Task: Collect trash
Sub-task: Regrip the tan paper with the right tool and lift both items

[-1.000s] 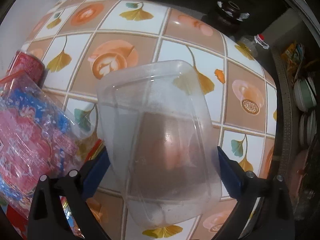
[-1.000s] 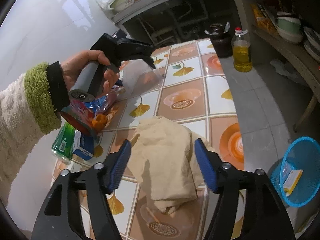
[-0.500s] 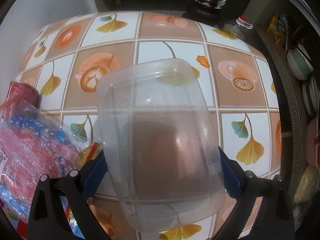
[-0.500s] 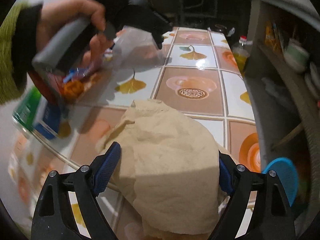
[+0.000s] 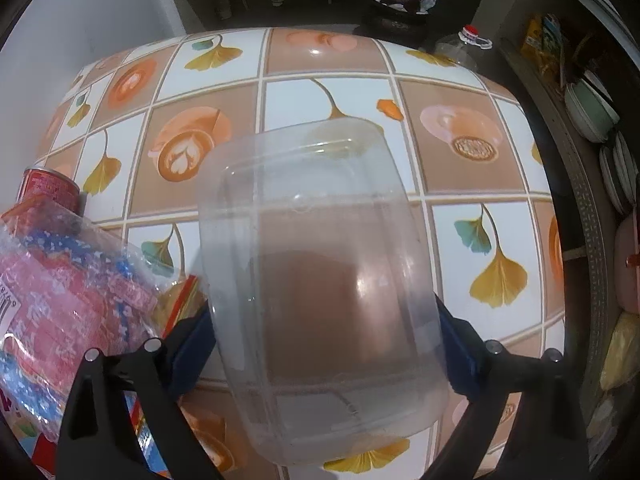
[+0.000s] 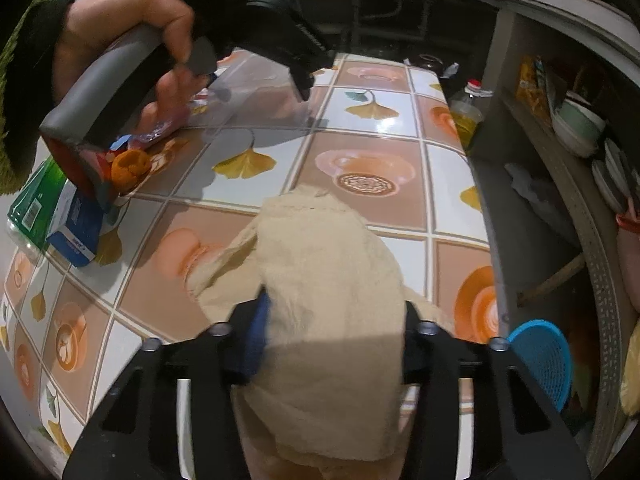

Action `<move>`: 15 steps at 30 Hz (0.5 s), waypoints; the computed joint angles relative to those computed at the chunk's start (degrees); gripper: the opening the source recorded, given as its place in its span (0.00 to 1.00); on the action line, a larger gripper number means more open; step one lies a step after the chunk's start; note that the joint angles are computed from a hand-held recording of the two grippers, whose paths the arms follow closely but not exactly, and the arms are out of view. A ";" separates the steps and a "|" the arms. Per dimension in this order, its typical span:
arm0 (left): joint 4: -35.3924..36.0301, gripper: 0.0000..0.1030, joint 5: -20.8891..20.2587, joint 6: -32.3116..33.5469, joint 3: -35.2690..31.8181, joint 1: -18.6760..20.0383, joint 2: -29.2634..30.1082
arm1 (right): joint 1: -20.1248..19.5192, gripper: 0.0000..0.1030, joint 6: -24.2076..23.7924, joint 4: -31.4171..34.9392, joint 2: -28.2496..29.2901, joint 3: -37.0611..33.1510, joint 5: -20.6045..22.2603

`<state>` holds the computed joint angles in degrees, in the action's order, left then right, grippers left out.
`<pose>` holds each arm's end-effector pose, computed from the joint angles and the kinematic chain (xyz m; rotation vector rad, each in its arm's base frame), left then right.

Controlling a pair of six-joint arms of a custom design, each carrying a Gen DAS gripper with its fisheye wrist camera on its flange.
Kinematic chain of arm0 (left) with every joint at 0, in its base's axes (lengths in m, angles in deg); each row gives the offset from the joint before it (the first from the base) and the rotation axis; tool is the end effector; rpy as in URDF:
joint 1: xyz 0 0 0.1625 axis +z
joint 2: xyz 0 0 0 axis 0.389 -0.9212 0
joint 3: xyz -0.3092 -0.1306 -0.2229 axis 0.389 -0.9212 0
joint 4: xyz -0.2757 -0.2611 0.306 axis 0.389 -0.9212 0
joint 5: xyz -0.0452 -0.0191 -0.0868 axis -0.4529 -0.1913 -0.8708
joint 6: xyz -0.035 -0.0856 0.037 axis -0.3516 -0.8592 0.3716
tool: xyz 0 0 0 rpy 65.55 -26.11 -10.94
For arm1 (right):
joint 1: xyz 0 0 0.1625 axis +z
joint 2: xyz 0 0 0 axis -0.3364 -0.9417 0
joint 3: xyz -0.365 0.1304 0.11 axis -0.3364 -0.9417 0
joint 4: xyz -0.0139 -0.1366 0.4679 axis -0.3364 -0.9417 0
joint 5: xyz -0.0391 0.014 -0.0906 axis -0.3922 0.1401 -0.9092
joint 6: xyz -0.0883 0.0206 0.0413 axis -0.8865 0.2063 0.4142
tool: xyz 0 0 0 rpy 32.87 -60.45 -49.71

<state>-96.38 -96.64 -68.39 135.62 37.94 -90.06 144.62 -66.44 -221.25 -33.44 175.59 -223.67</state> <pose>-0.2030 -0.7752 0.3695 0.2741 2.3786 -0.1998 0.4413 -0.5309 0.0795 0.3950 -2.3094 0.6671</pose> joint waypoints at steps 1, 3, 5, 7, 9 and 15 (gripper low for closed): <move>0.06 0.90 -0.11 0.02 0.23 -0.10 -0.16 | -0.01 0.23 0.25 0.04 -0.11 0.08 0.05; -0.11 0.90 -0.45 0.20 1.05 -0.36 -0.52 | -0.18 0.12 1.00 0.20 -0.57 0.35 0.67; -0.27 0.90 -0.93 0.85 1.84 -0.59 -1.04 | -0.29 0.07 1.48 0.26 -0.86 0.55 1.34; -0.35 0.90 -1.28 1.81 2.54 -0.74 -1.56 | -0.32 0.05 1.79 -0.05 -1.25 1.03 1.96; -0.26 0.90 -1.67 2.52 3.04 -0.90 -2.00 | -0.39 0.04 2.19 -0.61 -1.62 1.50 2.51; -0.29 0.89 -3.53 3.28 4.17 -1.15 -3.53 | -0.57 0.03 3.66 -1.46 -3.03 2.75 3.74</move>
<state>-96.67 -100.17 -65.11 139.79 36.79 -93.60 144.04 -62.78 -222.71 -36.47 178.34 -219.93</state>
